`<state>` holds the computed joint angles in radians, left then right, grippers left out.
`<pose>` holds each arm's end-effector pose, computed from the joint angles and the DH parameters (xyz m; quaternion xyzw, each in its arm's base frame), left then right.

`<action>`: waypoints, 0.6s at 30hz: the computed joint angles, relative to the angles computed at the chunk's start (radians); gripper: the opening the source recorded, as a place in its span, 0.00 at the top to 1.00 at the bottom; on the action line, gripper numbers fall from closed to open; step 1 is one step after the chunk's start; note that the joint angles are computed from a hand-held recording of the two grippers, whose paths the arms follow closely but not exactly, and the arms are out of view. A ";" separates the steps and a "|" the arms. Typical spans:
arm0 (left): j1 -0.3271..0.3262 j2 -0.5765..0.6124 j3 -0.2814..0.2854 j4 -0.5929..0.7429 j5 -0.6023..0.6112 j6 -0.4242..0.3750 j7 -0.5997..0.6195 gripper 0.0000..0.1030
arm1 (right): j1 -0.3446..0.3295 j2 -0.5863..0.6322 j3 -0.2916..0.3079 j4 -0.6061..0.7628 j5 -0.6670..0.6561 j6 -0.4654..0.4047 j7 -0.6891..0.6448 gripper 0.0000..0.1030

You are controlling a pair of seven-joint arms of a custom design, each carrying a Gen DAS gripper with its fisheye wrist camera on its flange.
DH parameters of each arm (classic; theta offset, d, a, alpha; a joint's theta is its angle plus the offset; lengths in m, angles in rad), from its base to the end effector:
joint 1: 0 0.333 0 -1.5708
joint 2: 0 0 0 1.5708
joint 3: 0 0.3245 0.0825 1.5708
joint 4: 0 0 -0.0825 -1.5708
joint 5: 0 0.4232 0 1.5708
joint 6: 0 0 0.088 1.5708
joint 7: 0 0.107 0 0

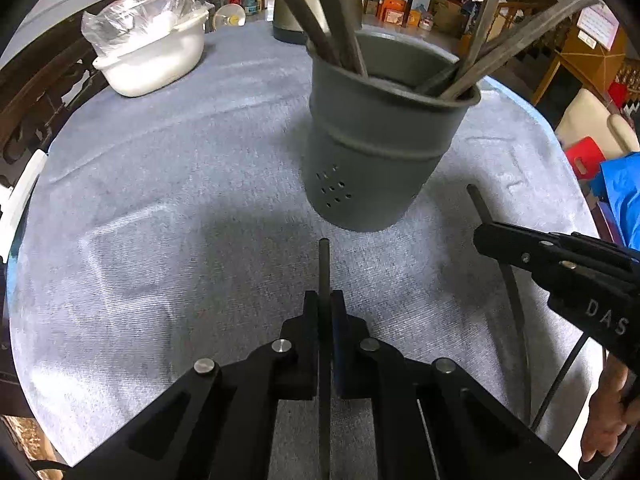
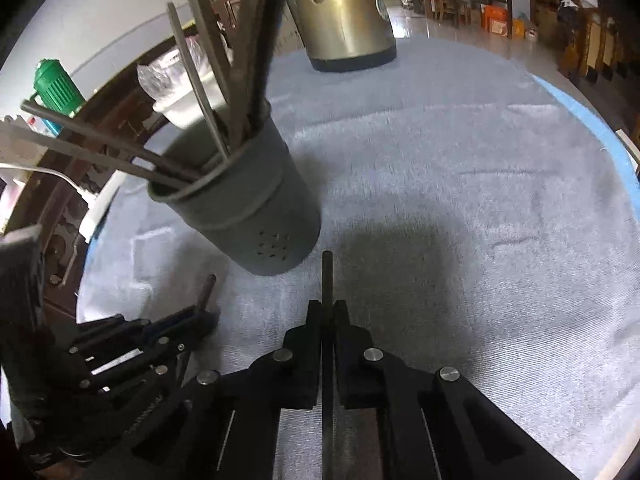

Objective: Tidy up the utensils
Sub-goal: 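Lift the stick with the left tool and bring it above the cup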

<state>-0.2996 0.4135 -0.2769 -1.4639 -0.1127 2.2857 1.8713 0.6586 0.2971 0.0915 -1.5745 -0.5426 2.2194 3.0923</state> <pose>0.6503 -0.3846 0.4948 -0.3768 0.8968 -0.2271 0.0456 0.5453 0.4751 0.5067 -0.4794 0.8311 -0.1545 0.2358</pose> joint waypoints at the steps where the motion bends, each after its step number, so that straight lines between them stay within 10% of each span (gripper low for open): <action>1: 0.003 -0.009 -0.001 -0.008 -0.004 0.008 0.002 0.95 | 0.003 -0.008 -0.001 -0.006 -0.009 0.005 0.007 0.94; 18: 0.044 -0.152 -0.020 -0.098 -0.153 0.096 0.079 0.95 | 0.034 -0.110 -0.008 -0.092 -0.482 0.165 0.372 0.94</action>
<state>-0.2554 0.2616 -0.2965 -1.5620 -0.2660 2.3818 1.9506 0.6926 0.1867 0.0839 -1.6663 -1.0243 2.3841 3.4643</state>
